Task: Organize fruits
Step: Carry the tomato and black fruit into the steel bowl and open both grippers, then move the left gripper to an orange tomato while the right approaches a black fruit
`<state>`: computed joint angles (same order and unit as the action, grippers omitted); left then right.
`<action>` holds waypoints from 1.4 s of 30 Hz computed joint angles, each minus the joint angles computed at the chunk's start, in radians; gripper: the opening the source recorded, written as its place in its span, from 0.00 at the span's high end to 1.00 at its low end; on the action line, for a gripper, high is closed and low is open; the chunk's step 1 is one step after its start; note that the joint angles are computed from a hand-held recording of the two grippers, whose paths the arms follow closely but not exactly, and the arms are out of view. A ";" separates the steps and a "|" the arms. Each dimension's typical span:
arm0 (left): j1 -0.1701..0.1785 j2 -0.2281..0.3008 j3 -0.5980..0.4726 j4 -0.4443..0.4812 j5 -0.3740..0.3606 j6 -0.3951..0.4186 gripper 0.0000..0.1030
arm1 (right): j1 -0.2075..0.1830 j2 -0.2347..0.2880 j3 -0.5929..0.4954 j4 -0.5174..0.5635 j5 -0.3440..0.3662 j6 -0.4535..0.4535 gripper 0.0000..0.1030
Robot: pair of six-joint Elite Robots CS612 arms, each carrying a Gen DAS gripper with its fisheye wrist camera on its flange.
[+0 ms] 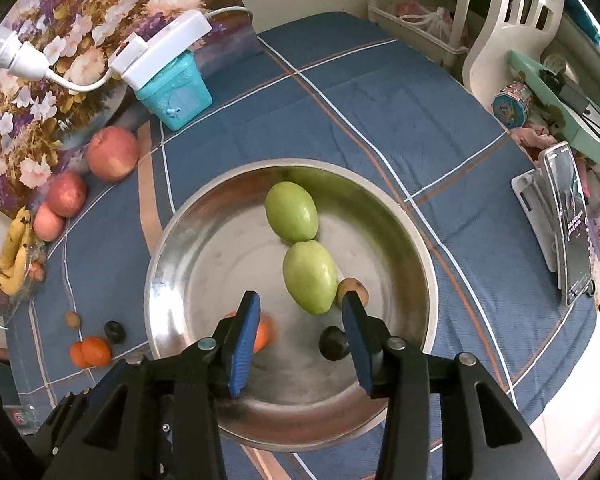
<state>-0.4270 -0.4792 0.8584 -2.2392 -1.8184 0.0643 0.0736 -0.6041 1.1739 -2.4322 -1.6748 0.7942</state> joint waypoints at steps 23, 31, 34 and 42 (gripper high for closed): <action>0.110 0.020 -0.047 -0.006 0.264 -0.329 0.00 | 0.054 0.064 -0.110 0.040 -0.090 -0.191 0.52; 0.118 0.022 -0.057 0.006 0.246 -0.318 0.00 | 0.072 0.073 -0.135 0.065 -0.137 -0.201 0.43; 0.123 0.029 -0.069 0.013 0.230 -0.322 0.00 | 0.071 0.080 -0.139 0.053 -0.099 -0.206 0.22; 0.144 0.041 -0.090 0.018 0.216 -0.350 0.00 | 0.058 0.083 -0.118 -0.043 0.066 -0.154 0.07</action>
